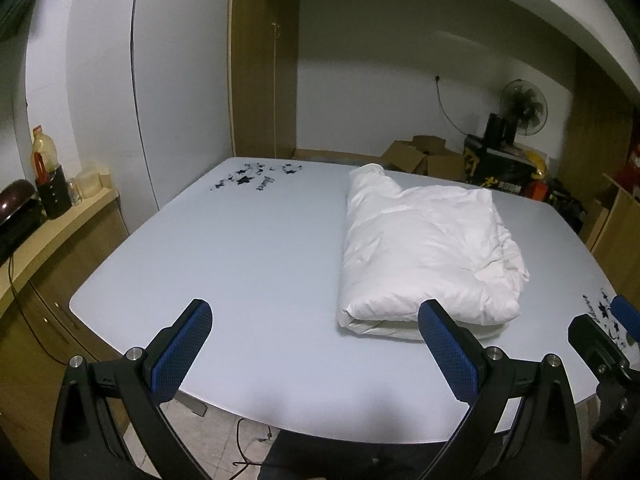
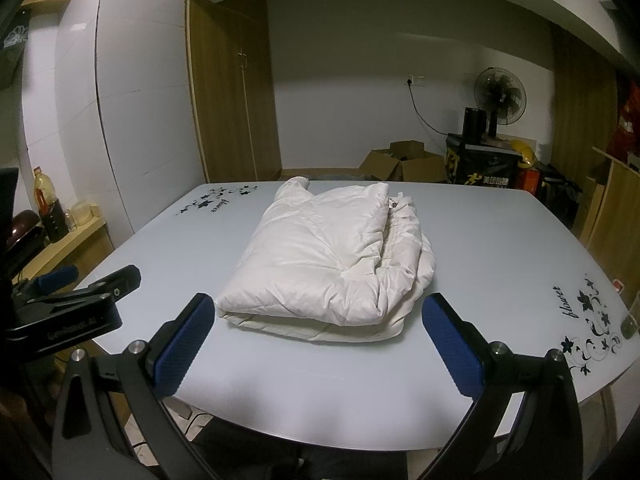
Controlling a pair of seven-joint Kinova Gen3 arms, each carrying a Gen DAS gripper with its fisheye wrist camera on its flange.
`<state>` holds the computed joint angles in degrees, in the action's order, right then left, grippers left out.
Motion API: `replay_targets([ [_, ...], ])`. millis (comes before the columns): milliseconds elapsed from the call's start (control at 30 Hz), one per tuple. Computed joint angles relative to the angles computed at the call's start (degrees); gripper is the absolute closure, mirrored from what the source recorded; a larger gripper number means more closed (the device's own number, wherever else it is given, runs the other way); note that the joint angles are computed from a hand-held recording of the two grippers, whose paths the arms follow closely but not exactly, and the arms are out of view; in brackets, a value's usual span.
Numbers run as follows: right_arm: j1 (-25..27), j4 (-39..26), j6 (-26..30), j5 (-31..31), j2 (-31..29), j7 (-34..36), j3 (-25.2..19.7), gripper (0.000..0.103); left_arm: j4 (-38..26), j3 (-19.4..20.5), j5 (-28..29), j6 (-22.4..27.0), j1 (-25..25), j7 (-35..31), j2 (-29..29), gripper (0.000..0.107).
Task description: Fold large clothes
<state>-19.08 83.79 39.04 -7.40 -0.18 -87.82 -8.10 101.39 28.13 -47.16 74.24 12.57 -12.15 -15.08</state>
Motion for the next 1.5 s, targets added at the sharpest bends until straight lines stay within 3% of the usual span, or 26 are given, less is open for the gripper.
replay_targets([
  [533,-0.13,0.28,-0.32,0.74,-0.17,-0.27,-0.03,0.000,-1.28,-0.74,0.19,2.60,1.95,-1.36,1.78,0.005],
  [867,-0.27,0.35,-0.27,1.28,-0.16,-0.86,-0.12,0.000,-0.79,-2.05,1.10,1.40,3.25,-1.59,1.64,0.005],
  [1500,1.08,0.43,1.35,-2.81,-0.71,4.68,0.94,0.000,-1.25,-2.39,3.50,1.42,1.67,-3.05,1.00,0.005],
])
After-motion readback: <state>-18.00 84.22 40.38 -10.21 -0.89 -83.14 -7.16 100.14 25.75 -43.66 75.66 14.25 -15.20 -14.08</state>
